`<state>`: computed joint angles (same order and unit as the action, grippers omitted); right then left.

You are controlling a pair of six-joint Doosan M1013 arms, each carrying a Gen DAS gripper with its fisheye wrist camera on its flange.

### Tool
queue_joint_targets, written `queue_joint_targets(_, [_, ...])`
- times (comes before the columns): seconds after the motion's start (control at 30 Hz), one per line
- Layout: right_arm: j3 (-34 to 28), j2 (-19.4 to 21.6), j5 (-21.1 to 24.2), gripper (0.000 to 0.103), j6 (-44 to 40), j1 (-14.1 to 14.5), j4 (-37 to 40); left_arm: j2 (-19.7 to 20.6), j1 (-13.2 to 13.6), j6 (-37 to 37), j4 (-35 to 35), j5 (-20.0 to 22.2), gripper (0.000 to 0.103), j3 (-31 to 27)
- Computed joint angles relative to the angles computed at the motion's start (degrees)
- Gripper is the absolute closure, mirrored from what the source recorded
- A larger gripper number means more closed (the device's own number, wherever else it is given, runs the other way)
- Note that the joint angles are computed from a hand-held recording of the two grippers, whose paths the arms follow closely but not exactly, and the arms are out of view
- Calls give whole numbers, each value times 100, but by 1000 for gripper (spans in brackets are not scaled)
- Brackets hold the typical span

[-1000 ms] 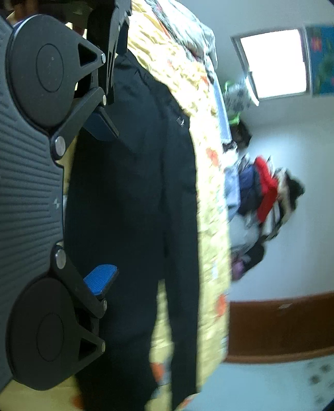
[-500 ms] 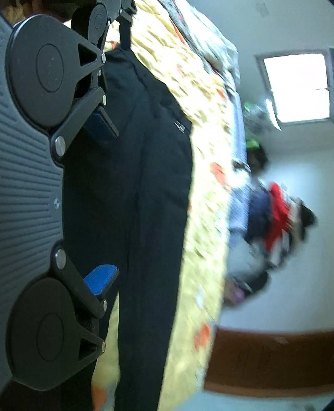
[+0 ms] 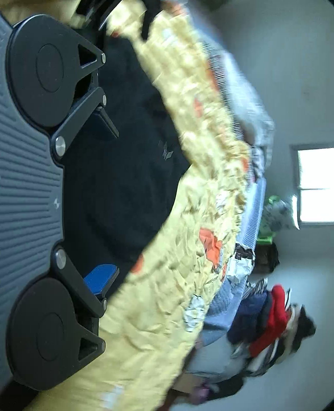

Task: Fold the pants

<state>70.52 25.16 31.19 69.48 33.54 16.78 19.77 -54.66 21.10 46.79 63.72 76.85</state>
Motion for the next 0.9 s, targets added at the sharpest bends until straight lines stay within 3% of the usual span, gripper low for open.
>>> queue_joint_targets(0.17, [-939,662,894,9,-343,-212,407,130,160,275,-96,43,4,-246])
queue_joint_targets(0.37, [-1893,1354,1798,10,-428,-395,601,382,378,715,-449,40,4,-632])
queue_joint_targets(0.47, [-2023,1494,1922,12,-706,-486,1018,517,534,855,-761,-19,4,-867])
queue_joint_targets(0.53, [-2016,1500,1969,46,-908,-543,1377,632,637,939,-926,12,4,-1060])
queue_joint_targets(0.57, [-2056,1513,1997,89,-921,-545,1392,675,684,964,-985,-9,4,-1130])
queue_joint_targets(0.6, [-2055,1497,2035,93,-881,-540,1322,720,730,998,-1061,-24,4,-1206])
queue_joint_targets(0.7, [-1736,1280,1712,97,-1292,-412,956,851,904,1045,-1457,-91,4,-1448])
queue_joint_targets(0.77, [-1313,1020,1163,97,-1570,-252,542,885,1036,947,-1820,-223,5,-1541])
queue_joint_targets(0.9, [-435,489,206,97,-2231,107,-264,738,1373,355,-2745,-1200,4,-1339])
